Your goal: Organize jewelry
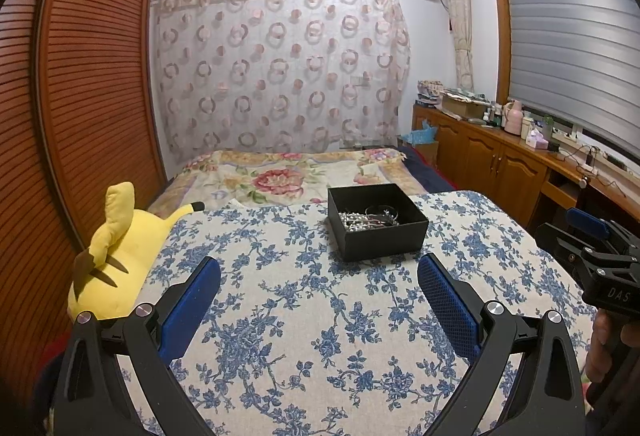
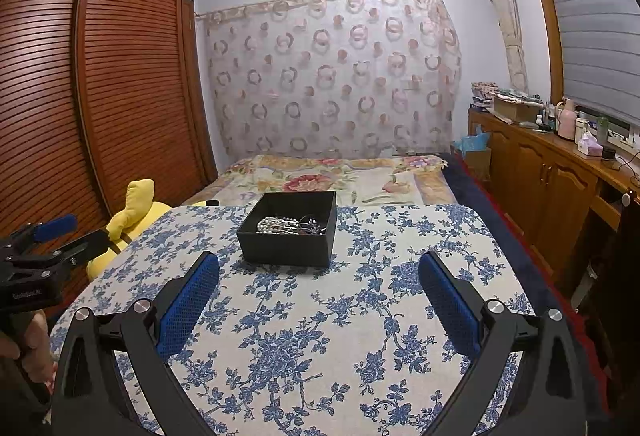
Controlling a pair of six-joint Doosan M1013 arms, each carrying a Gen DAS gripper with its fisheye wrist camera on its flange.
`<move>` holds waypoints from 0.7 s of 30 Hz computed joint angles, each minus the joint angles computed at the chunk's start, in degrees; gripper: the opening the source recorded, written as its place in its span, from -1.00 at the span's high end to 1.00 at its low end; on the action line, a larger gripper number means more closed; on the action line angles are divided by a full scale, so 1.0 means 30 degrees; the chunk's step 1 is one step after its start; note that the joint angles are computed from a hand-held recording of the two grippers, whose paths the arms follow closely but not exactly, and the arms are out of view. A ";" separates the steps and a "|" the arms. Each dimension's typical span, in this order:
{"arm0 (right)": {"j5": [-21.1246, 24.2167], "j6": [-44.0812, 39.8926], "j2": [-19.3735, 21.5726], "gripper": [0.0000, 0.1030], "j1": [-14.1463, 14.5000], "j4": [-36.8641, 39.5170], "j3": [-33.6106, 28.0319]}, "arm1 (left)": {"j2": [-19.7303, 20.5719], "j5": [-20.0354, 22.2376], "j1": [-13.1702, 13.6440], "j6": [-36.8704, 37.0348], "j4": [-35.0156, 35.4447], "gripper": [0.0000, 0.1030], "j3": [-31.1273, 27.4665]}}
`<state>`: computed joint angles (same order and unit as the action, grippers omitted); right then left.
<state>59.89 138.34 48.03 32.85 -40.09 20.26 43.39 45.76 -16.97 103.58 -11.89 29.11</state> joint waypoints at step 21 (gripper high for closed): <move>-0.0033 0.0053 -0.0027 -0.95 0.0000 -0.0028 0.0070 | -0.0055 -0.0013 -0.0024 -0.0039 0.0020 -0.85 0.0040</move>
